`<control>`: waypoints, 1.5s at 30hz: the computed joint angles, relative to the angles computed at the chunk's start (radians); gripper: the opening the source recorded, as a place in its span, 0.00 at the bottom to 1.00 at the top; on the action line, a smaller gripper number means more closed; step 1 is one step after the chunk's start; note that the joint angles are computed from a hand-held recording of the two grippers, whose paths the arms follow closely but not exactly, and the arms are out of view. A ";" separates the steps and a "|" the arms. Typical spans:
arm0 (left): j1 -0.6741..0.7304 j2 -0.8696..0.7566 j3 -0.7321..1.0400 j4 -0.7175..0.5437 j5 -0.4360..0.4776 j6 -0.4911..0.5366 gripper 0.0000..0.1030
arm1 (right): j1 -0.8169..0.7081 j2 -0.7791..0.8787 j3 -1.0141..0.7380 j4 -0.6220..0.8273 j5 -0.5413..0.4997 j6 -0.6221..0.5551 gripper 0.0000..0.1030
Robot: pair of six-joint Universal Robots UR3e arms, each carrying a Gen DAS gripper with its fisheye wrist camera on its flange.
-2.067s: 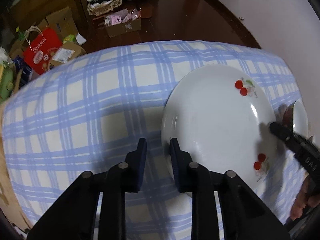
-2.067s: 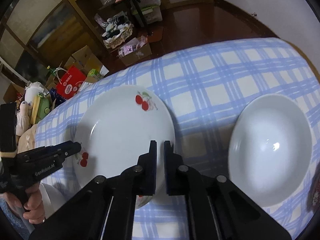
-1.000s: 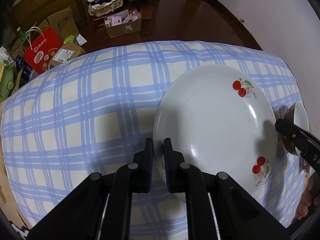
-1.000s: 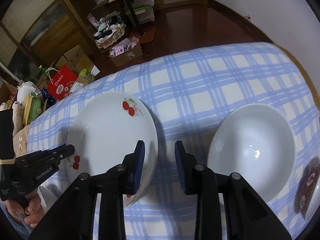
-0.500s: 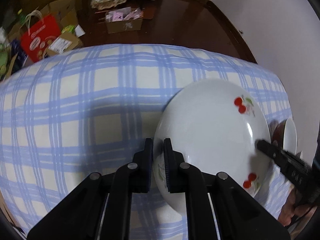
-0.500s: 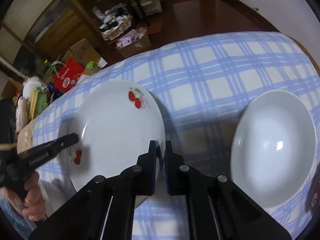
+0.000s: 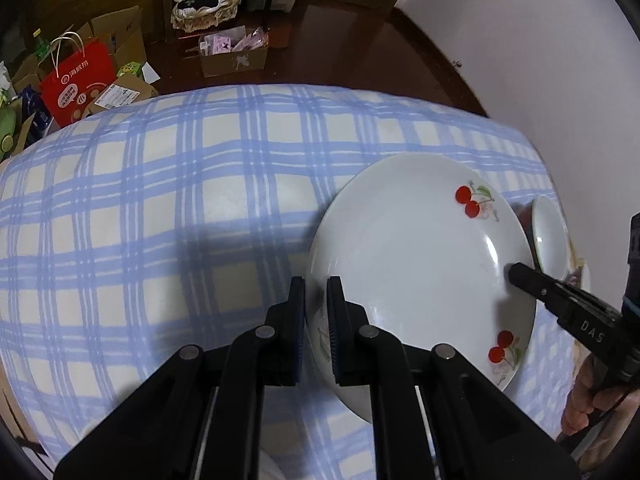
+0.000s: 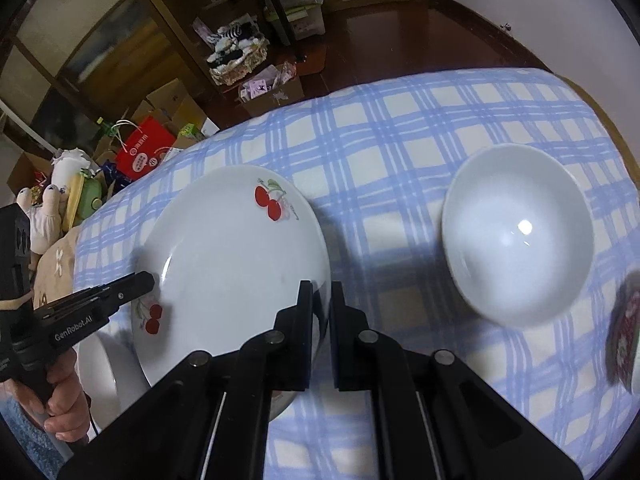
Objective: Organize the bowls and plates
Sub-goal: 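Lift the cherry plate with both tools and carry it to the plate stack, then lower the held cherry plate onto the stacked cherry plates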
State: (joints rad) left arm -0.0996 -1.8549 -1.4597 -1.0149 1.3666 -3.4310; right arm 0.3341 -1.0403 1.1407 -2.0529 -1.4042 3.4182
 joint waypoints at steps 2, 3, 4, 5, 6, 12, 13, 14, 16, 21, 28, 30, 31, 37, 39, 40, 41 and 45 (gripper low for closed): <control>-0.008 0.028 -0.006 -0.011 0.005 -0.003 0.10 | 0.007 -0.045 0.036 -0.003 -0.008 0.006 0.08; -0.018 0.044 -0.006 -0.016 0.011 -0.005 0.10 | 0.008 -0.065 0.052 -0.004 -0.012 0.009 0.08; -0.029 0.061 -0.005 -0.025 0.023 -0.001 0.10 | 0.007 -0.092 0.077 -0.010 -0.012 0.009 0.08; -0.037 0.071 0.002 -0.036 0.032 0.004 0.10 | 0.005 -0.125 0.107 -0.017 -0.009 0.016 0.08; -0.046 0.083 0.009 -0.050 0.040 0.009 0.09 | 0.005 -0.145 0.119 -0.013 -0.010 0.017 0.08; -0.112 0.164 0.033 -0.126 0.079 -0.006 0.09 | 0.006 -0.288 0.230 0.000 -0.012 0.027 0.08; -0.120 0.178 0.030 -0.133 0.079 -0.010 0.09 | 0.012 -0.316 0.247 0.006 -0.023 0.032 0.08; -0.128 0.191 0.027 -0.141 0.080 -0.015 0.09 | 0.013 -0.339 0.266 0.007 -0.026 0.034 0.08; -0.147 0.227 0.005 -0.145 0.091 -0.010 0.09 | 0.020 -0.383 0.291 0.020 -0.035 0.039 0.08; -0.202 0.301 -0.027 -0.186 0.123 -0.055 0.09 | 0.046 -0.506 0.369 0.053 -0.058 0.038 0.08; -0.296 0.367 -0.032 -0.242 0.164 -0.117 0.09 | 0.037 -0.700 0.513 0.098 -0.046 0.062 0.08; -0.334 0.375 -0.028 -0.255 0.186 -0.139 0.09 | 0.040 -0.735 0.535 0.118 -0.046 0.066 0.09; -0.348 0.379 -0.024 -0.264 0.197 -0.152 0.09 | 0.036 -0.759 0.554 0.124 -0.038 0.066 0.09; -0.430 0.424 -0.042 -0.285 0.232 -0.219 0.09 | 0.055 -0.887 0.615 0.177 -0.054 0.086 0.09; -0.452 0.446 -0.061 -0.295 0.233 -0.240 0.09 | 0.072 -0.909 0.616 0.201 -0.072 0.094 0.09; -0.463 0.454 -0.072 -0.293 0.234 -0.249 0.09 | 0.080 -0.918 0.615 0.215 -0.082 0.098 0.09; -0.479 0.462 -0.084 -0.292 0.239 -0.263 0.09 | 0.088 -0.928 0.619 0.223 -0.088 0.100 0.09; -0.540 0.480 -0.127 -0.282 0.264 -0.308 0.09 | 0.130 -0.974 0.656 0.239 -0.118 0.126 0.09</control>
State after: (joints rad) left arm -0.6395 -1.3745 -1.5867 -1.2964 1.6308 -3.7395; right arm 0.4641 -2.0141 1.7964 -1.8142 -1.5218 3.5444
